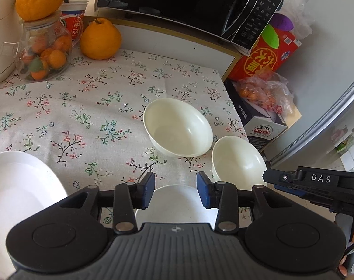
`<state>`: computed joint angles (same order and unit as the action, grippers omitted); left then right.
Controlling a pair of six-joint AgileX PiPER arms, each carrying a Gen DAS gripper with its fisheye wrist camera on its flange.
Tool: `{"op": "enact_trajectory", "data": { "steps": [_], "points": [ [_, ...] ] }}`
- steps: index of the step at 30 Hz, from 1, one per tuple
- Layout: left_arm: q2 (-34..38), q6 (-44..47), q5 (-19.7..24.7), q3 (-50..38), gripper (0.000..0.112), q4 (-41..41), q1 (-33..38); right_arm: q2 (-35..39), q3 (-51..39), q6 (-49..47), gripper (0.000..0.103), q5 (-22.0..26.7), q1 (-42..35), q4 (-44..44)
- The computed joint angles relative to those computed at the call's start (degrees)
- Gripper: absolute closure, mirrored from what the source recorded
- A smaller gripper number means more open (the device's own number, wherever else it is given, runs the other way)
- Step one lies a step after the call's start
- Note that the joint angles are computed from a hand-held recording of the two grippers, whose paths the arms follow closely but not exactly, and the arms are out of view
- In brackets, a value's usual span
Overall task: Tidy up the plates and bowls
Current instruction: 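Grasp the rim of another white bowl with the left gripper, then carry the held white bowl toward the other white bowl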
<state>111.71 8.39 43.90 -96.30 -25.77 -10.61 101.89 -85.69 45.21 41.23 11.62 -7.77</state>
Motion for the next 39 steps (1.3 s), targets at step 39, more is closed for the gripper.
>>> {"op": "enact_trajectory", "data": {
  "steps": [39],
  "points": [
    [17.12,-15.28,7.9,-22.15,0.103,8.21,-8.76,9.25,-7.93,-4.82,0.087,5.46,-6.89,6.83]
  ]
}}
